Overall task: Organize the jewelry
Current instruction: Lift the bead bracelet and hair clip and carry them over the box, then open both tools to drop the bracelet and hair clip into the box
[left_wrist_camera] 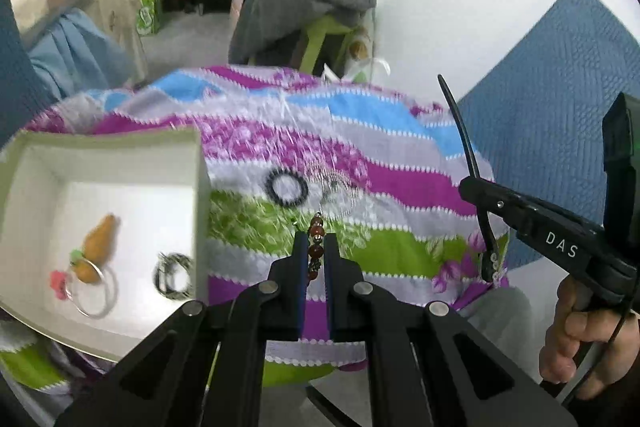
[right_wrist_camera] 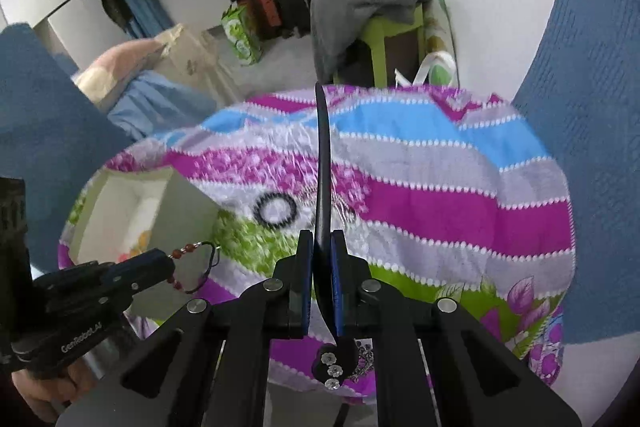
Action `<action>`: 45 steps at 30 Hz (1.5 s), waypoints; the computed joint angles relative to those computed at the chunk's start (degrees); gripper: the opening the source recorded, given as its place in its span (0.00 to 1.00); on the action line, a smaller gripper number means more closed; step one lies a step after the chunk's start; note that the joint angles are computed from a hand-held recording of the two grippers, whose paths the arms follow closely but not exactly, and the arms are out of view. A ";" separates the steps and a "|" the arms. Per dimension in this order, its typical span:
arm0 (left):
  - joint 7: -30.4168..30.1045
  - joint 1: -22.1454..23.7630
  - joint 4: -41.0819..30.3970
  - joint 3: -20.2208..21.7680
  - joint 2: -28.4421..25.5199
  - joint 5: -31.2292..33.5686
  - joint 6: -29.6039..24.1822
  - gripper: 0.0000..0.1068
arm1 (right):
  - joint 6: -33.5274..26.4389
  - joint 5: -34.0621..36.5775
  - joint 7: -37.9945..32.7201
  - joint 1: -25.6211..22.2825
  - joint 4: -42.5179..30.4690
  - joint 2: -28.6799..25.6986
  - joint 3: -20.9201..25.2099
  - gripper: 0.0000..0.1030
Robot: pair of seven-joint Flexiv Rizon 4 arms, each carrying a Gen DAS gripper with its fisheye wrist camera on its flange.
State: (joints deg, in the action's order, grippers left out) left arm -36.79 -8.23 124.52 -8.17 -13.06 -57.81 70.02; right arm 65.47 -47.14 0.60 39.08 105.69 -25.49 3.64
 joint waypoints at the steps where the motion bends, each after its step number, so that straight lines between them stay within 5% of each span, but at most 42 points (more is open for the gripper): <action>1: -0.09 0.24 -0.29 0.30 0.33 0.39 -0.26 0.05 | -1.01 -0.17 0.15 0.44 -0.82 0.10 -0.10 0.06; 18: 1.77 7.58 -7.59 5.00 2.30 4.08 -6.01 0.05 | -9.18 2.44 -3.11 6.66 -21.37 -8.72 -0.54 0.06; 29: 4.17 12.40 -7.90 6.07 -1.34 4.33 -6.03 0.05 | -11.01 14.11 -15.14 9.50 -37.91 -21.67 0.24 0.06; 45: 4.08 17.13 -7.11 5.07 -7.64 8.22 -3.69 0.06 | -17.27 24.09 -26.51 11.73 -48.98 -31.15 1.62 0.06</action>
State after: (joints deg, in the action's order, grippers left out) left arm -32.72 8.90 117.41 -3.10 -20.71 -49.59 66.33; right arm 48.20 -23.05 -25.91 50.82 56.71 -56.64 5.26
